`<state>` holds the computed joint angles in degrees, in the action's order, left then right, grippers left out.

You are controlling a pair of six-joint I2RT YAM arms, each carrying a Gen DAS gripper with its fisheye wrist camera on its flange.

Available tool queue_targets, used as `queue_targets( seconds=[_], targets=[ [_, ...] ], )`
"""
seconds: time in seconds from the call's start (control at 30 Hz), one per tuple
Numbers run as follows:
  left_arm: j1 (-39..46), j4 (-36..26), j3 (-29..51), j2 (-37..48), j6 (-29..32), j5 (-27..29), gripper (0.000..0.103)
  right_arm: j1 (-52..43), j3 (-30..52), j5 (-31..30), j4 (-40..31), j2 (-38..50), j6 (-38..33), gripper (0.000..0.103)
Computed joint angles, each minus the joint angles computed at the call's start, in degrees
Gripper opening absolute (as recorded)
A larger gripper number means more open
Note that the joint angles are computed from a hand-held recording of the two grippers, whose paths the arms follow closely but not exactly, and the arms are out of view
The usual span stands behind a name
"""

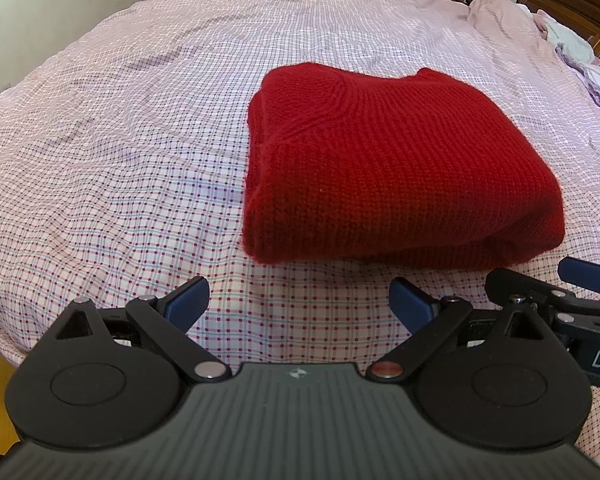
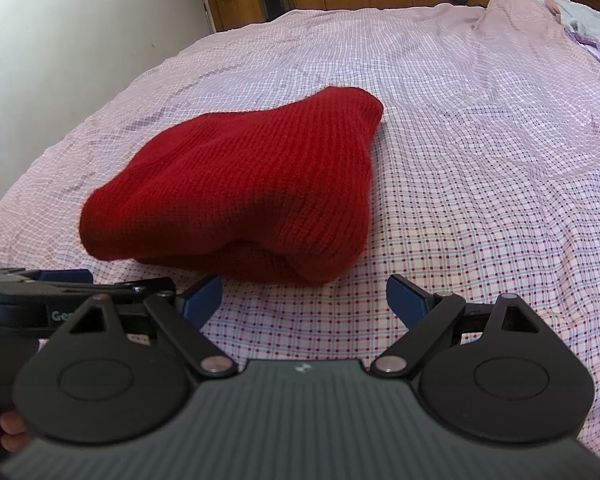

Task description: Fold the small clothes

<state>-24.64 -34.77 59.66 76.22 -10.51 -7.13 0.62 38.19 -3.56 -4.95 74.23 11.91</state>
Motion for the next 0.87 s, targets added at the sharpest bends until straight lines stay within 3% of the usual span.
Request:
queue_targets(
  seconds=[0.87],
  targets=[
    [0.37, -0.66, 0.33, 0.63, -0.01, 0.58, 0.099, 0.1, 0.1, -0.14, 0.01, 0.0, 0.0, 0.09]
  ],
)
